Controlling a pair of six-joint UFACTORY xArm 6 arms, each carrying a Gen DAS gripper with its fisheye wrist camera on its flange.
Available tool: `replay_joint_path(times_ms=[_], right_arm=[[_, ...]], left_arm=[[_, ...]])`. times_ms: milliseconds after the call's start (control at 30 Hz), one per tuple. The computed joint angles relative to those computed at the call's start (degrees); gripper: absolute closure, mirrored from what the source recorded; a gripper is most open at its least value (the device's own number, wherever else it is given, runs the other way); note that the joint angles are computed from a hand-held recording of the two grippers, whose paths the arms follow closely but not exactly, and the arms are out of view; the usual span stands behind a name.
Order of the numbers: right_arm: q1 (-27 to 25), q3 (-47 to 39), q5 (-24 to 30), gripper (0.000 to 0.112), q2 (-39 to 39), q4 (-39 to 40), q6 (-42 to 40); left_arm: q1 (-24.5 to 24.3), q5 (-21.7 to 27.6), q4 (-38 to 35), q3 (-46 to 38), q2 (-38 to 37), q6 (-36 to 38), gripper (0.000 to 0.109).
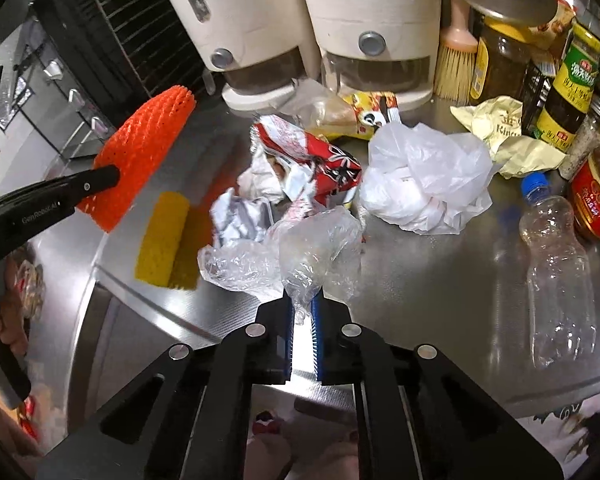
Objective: Collect trash
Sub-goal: 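Carry the orange net and plastic bag down over the floor bin and release both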
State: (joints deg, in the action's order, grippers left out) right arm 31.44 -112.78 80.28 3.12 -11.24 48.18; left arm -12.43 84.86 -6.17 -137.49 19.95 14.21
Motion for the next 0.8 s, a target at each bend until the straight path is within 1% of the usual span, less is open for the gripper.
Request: replay_joint_path(times_ms=[167, 400, 567, 800], right_arm=[[1.37, -0.98, 0.11, 0.106, -0.22, -0.15, 0.09], [3.92, 2.51, -3.18, 0.106, -3.1, 0.73, -0.16], [6.67, 3.94, -4.3, 0.106, -4.73, 0.84, -0.73], [10.62, 10.31, -6.56, 0.106, -8.89, 1.74, 2.09]], left_arm=[[0.09, -2.33, 1.34, 7.7, -6.25, -0.42, 0.099], [1.11, -5.24, 2.43, 18.69, -15.36, -1.58, 0.099], [2.32, -5.94, 2.82, 26.71, -22.1, -1.7, 0.099], [4.31, -5.63, 2.03, 38.98, -32.89, -1.99, 0.099]])
